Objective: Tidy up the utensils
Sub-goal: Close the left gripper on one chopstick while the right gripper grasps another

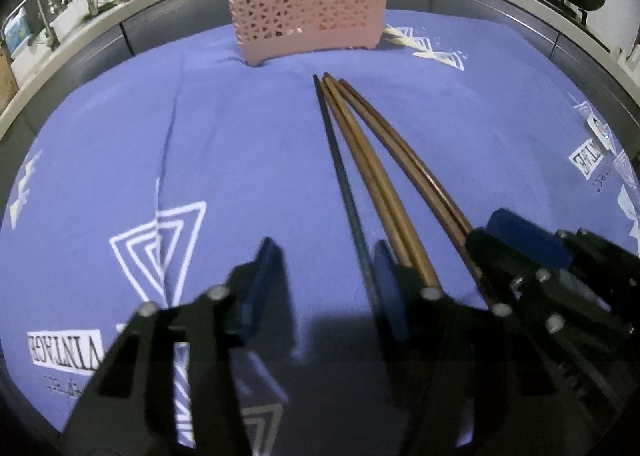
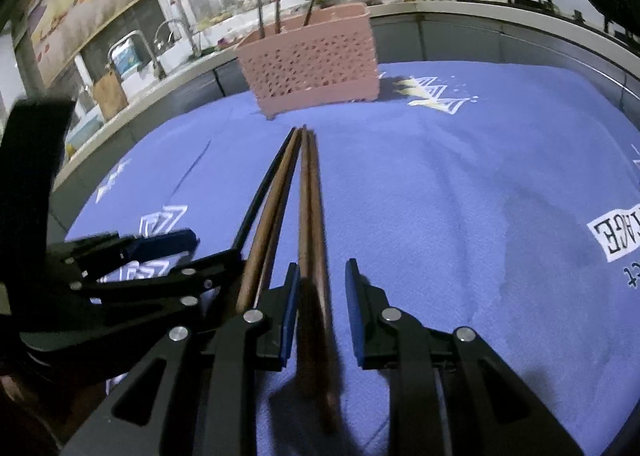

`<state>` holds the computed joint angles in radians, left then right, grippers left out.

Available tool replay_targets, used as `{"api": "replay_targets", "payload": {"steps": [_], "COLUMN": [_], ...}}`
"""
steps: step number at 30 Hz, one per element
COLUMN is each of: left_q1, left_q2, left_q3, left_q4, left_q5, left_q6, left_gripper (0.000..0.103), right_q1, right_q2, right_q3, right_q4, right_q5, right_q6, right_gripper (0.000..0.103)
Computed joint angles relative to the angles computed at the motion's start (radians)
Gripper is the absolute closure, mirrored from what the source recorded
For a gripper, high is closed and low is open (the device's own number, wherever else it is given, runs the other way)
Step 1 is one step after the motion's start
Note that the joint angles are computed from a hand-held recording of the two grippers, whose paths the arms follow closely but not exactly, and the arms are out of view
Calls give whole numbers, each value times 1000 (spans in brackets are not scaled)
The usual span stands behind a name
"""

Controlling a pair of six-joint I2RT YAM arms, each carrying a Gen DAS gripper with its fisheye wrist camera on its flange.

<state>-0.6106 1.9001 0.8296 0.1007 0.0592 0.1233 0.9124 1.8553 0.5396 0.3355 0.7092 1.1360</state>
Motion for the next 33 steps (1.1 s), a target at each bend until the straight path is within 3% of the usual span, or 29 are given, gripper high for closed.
{"api": "replay_targets", "payload": {"steps": [4, 9, 14, 20, 21, 23, 29, 33], "left_q1": [33, 78, 134, 195, 194, 189, 152, 123], "left_q2": [-5, -15, -48, -98, -101, -90, 17, 96], "left_q3": [0, -7, -44, -98, -95, -70, 109, 226], "left_q4": [-7, -18, -24, -51, -59, -75, -148, -169], "left_q5": [15, 53, 70, 88, 75, 62, 33, 4], "left_q6": [7, 28, 64, 119, 123, 128, 131, 152], "left_gripper": [81, 95, 96, 96, 91, 83, 82, 82], "right_q1": [-12, -9, -5, -5, -13, -47, -167, -270], "right_q2": [-17, 22, 29, 26, 20, 9, -61, -83], "right_q3": [-17, 28, 72, 102, 99, 67, 35, 78], "right_q4": [-5, -40, -104, -252, -268, -213, -123, -74], "right_q5": [-2, -15, -5, 63, 62, 12, -95, -216], "right_q6": [-4, -29, -53, -6, 5, -13, -163, -328], "right_gripper": [79, 80, 80, 92, 92, 91, 91, 91]}}
